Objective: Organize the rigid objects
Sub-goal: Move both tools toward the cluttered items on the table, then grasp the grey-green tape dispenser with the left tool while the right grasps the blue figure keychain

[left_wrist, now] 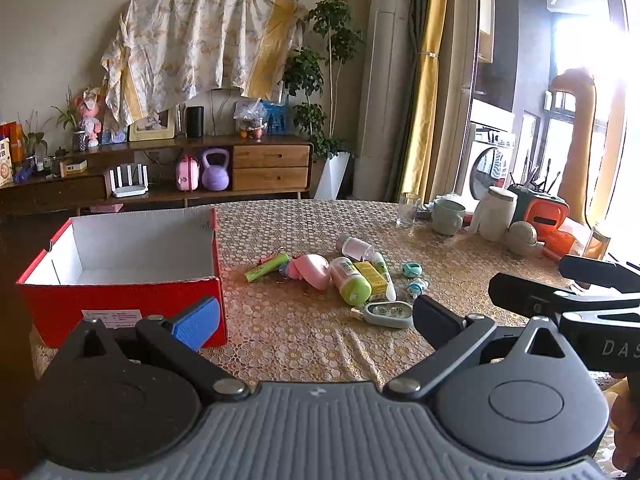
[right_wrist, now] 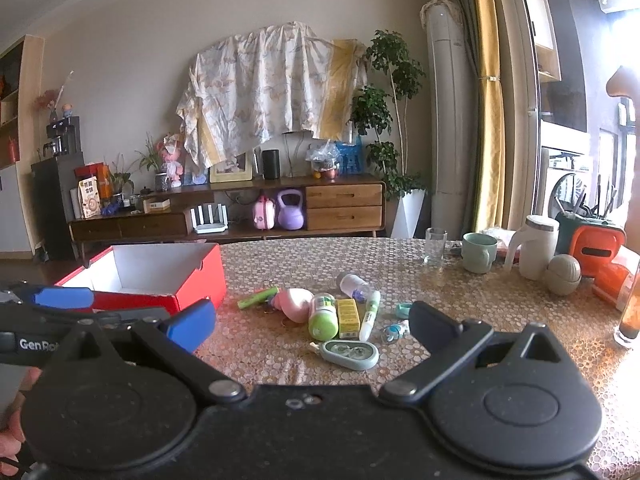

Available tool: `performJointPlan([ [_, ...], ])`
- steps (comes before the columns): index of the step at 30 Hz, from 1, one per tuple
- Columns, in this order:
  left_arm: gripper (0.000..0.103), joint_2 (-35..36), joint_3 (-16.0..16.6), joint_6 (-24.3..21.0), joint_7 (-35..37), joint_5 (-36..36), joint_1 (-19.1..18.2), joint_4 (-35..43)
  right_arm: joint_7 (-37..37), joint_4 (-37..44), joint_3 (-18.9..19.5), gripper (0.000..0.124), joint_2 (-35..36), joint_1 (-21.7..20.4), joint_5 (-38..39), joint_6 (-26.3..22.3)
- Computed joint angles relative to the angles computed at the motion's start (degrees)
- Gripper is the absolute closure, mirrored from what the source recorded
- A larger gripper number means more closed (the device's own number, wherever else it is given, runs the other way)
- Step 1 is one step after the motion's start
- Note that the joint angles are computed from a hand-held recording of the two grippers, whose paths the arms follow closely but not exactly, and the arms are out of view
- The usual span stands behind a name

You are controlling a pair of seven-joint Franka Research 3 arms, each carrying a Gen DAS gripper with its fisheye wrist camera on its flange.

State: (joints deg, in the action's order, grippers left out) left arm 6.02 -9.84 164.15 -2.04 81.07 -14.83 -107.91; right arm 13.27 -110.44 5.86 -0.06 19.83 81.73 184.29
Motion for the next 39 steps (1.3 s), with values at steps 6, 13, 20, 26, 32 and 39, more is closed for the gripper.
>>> performJointPlan([
  [6,0.0,1.19,-0.14,-1.53,0.04,-0.36,-0.62,1.33,1.12,0.21,-0.37,0.021,0.32,-0.63,-1.85,-1.76],
  [13,0.0,3.53,0.76,-1.64,1.76,-0.62,-1.03,3.85,1.72,2.46,-0.44,0.022,2.38,-2.09,-3.1,-6.0],
  [20,0.0,8.62,2.78,-1.1,5.13,-2.63,-2.12,9.47,13.39,5.89,-0.56,0.023,6.7,-4.46,-14.72,-7.04],
  [26,0.0,16.11,4.45,0.19,13.57,-8.47,-3.82,17.58,25.74,8.97,-1.35,0.023,11.4,-6.29,-29.03,-7.74],
  [32,0.0,24.62,2.31,1.08,28.72,-22.82,-3.06,25.83,36.36,14.36,-3.58,0.025,17.17,-7.61,-41.18,-11.7],
  [39,0.0,34.73,-0.83,-2.94,45.03,-35.62,-3.66,36.94,44.63,24.12,-3.49,0.028,25.29,-10.89,-51.05,-19.08],
])
